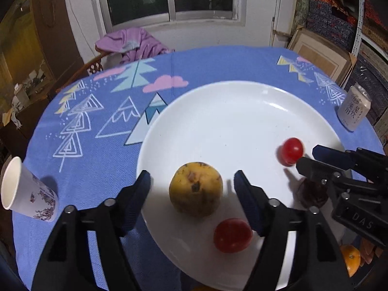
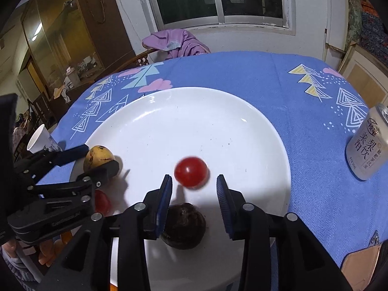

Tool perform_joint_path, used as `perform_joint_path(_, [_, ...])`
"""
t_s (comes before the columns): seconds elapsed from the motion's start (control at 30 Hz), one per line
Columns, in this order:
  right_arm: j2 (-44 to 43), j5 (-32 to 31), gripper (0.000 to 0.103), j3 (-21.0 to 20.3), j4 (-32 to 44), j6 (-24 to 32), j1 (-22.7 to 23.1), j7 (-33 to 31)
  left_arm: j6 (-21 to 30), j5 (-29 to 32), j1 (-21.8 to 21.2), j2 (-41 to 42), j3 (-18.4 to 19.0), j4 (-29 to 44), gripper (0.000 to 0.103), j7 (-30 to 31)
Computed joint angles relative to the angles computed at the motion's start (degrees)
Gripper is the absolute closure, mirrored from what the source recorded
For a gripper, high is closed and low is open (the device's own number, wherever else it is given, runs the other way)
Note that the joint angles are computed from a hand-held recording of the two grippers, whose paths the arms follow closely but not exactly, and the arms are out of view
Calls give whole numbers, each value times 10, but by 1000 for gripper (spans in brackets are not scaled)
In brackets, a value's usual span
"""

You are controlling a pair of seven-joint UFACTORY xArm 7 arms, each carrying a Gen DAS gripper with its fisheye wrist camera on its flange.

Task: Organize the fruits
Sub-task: 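Release the pear and tomato onto the white plate from both tools, then grasp a tomato with the left tool while the right tool grasps a persimmon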

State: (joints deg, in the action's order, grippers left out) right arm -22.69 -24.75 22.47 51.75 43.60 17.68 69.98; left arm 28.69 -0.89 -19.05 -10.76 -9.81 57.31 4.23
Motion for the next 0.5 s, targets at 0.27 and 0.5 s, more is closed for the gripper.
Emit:
perform_joint_path(0.27, [-96,47,63,17,-37,-7,34,15,0,-32,1,-121,32,-77,24,34])
perform_joint_path(0.5, [-180,122,62,67,-92,-22,62,54,21,-75,1,-295,83,-209,21,80])
